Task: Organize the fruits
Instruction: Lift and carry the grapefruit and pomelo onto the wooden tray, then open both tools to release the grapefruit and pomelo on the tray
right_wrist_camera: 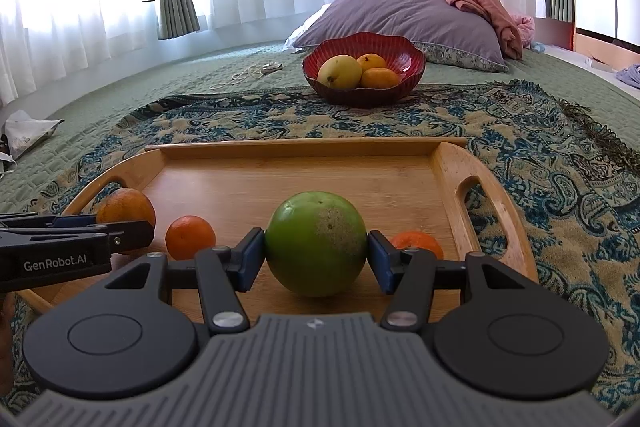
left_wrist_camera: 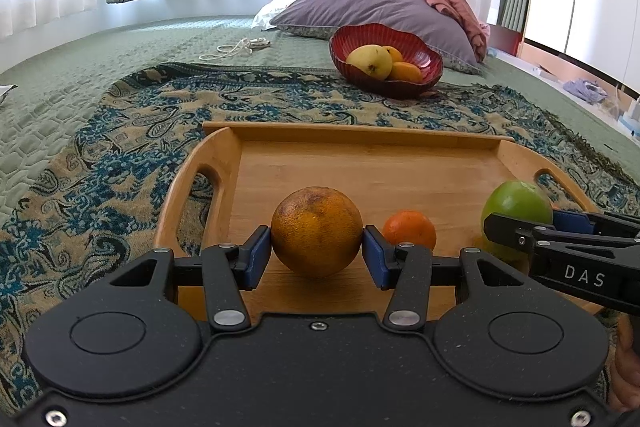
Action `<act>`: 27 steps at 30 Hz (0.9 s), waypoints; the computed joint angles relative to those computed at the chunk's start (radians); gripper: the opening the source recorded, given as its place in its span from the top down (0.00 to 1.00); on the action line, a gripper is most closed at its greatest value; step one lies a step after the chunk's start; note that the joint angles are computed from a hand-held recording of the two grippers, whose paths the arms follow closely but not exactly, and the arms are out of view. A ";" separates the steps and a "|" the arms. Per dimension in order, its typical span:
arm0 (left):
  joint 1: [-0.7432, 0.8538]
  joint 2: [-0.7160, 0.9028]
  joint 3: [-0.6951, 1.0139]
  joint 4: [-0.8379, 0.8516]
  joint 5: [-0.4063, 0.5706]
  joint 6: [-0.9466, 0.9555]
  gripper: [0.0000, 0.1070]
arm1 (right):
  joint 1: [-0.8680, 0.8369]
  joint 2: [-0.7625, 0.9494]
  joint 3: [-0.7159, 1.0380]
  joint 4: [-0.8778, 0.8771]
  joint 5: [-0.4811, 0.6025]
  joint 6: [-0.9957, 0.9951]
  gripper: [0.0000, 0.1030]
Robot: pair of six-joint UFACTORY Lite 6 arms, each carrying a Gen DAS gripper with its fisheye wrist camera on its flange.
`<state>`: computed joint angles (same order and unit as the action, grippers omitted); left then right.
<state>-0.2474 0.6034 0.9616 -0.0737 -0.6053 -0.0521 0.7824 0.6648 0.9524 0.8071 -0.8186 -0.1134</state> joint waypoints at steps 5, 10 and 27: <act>-0.003 0.005 0.004 -0.005 -0.006 0.005 0.56 | 0.003 0.001 -0.004 -0.002 -0.006 -0.002 0.42; -0.005 0.009 0.007 -0.013 -0.009 0.018 0.55 | 0.007 0.001 -0.005 0.002 -0.009 -0.004 0.42; -0.013 -0.042 -0.055 -0.044 -0.032 0.068 0.52 | 0.019 -0.003 -0.005 0.025 -0.001 -0.030 0.41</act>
<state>-0.2603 0.5618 0.9069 -0.1181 -0.6368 0.0162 0.8009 0.6619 0.9478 0.8323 -0.8200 -0.1432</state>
